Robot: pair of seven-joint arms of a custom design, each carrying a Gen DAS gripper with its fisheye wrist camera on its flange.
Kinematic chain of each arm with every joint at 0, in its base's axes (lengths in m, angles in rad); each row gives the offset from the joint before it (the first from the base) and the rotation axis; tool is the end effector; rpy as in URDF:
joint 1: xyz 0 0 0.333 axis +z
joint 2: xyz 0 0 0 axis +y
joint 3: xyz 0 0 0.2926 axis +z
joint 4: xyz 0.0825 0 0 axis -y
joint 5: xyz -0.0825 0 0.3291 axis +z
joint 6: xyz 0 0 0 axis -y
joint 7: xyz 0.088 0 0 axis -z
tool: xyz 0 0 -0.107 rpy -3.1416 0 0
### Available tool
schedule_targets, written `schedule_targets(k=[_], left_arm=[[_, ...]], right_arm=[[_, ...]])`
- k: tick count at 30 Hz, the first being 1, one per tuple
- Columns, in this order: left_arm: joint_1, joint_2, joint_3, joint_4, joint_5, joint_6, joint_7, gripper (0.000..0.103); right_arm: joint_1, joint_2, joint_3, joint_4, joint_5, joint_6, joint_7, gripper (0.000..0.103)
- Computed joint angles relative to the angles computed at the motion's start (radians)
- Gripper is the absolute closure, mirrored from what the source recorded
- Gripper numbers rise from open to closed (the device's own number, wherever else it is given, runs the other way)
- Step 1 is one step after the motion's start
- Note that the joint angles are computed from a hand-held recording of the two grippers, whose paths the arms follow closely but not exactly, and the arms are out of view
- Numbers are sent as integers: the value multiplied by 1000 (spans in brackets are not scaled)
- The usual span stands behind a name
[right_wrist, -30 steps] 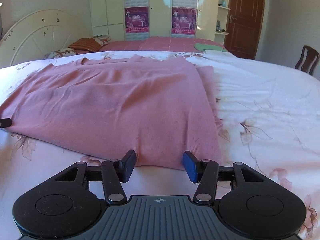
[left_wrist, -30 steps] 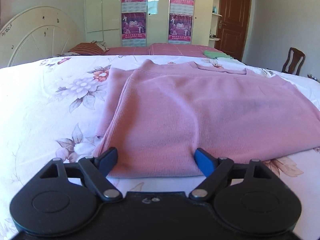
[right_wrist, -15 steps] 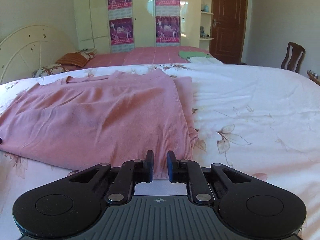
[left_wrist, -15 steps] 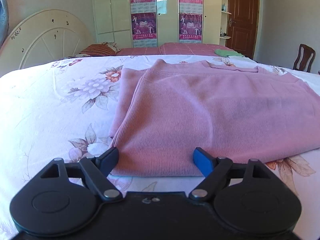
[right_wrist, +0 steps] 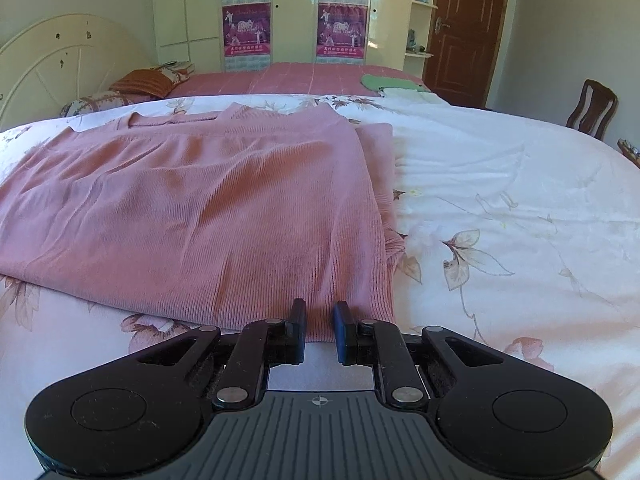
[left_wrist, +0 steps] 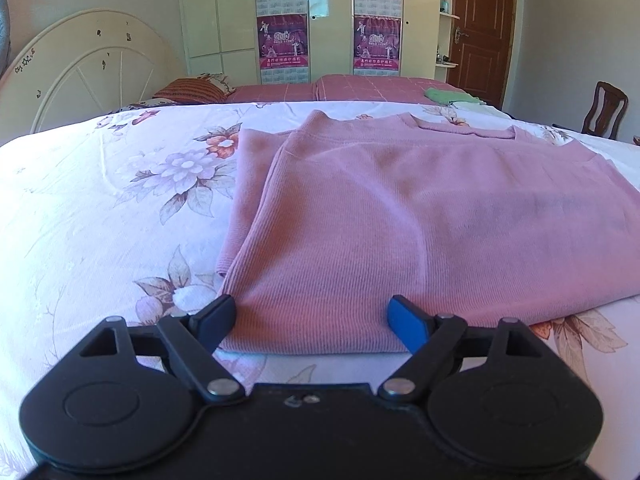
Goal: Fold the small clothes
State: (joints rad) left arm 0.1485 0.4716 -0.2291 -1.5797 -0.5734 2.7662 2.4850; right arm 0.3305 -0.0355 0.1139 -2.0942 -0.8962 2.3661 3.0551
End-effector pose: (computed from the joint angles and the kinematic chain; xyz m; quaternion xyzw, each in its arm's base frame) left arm 0.6695 -0.0021 0.4521 -0.4782 0.7792 -0.3364 0.2259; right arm 0.4732 0.2155 0.4755 -0.4840 0.7907 -0.3188 0.1972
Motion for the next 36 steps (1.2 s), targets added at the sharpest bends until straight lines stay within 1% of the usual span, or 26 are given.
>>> schedule_targets(k=[1,2,3,4,5,6,7,8,9,11,14,17,19,21,24,26,27,28,29,30,31,32,33,34,35,36], left_arm=[[-10,-16,17,-6,13,-7,-35,23],[-8,-42,19,-30,0,11,-58,21],[27,-74,-14,-62,-76,33,-37,20],[70,-95,-45,-73,-162,0,-21,20],[99,-106,-50,-68,-228,-81,-43,23],[111,-106,-36,-58,-264,-162,-96,26],[112,-96,-14,-43,-273,-242,-178,38],[102,-86,9,-46,-292,-270,-249,48],[117,-95,-4,-76,-381,-243,-250,45],[116,-95,1,-89,-473,-231,-293,45],[106,-44,8,-26,-518,-246,-341,45],[119,38,-13,68,-586,-249,-385,47],[112,80,-26,114,-595,-215,-397,53],[114,112,-51,149,-617,-182,-372,53],[90,158,-66,207,-583,-130,-373,58],[65,191,-52,258,-508,-118,-444,65],[53,211,-41,290,-459,-125,-495,70],[39,233,-24,328,-396,-148,-546,89],[39,252,-20,361,-356,-174,-575,92],[63,252,-48,363,-370,-181,-570,92],[110,239,-108,342,-428,-171,-498,93],[156,214,-167,302,-506,-148,-389,93],[191,192,-206,269,-581,-144,-292,93],[200,183,-209,256,-611,-150,-256,93],[185,183,-187,254,-602,-154,-264,93],[157,194,-150,268,-558,-164,-304,92]], right_arm=[[1,0,0,4,10,-6,-7,89],[3,-4,2,9,18,-18,0,89],[5,-19,6,4,5,-18,34,89],[6,-41,11,-9,-29,-4,80,89],[7,-54,18,-15,-52,5,103,89],[10,-59,26,-11,-59,1,105,89],[13,-56,33,-1,-58,-3,98,89],[15,-52,35,6,-56,4,92,89],[18,-43,36,19,-49,16,84,89],[22,-16,35,51,-40,30,74,89],[31,32,26,108,-45,62,72,89],[41,87,8,172,-53,97,56,89],[48,116,-5,204,-54,123,44,89],[52,150,-21,236,-52,155,32,89],[53,210,-50,292,-44,211,13,89],[53,255,-72,335,-39,257,1,89],[52,278,-83,356,-28,282,-8,89],[48,306,-95,380,-17,316,-20,89],[54,328,-107,405,-15,325,-31,89],[61,355,-119,438,-11,325,-46,89],[69,385,-128,480,-1,319,-65,89],[78,405,-141,508,2,322,-73,89],[85,424,-155,532,0,339,-75,89],[93,438,-169,550,-8,360,-74,89],[100,457,-178,571,-7,365,-91,89],[98,485,-173,602,23,350,-143,89]])
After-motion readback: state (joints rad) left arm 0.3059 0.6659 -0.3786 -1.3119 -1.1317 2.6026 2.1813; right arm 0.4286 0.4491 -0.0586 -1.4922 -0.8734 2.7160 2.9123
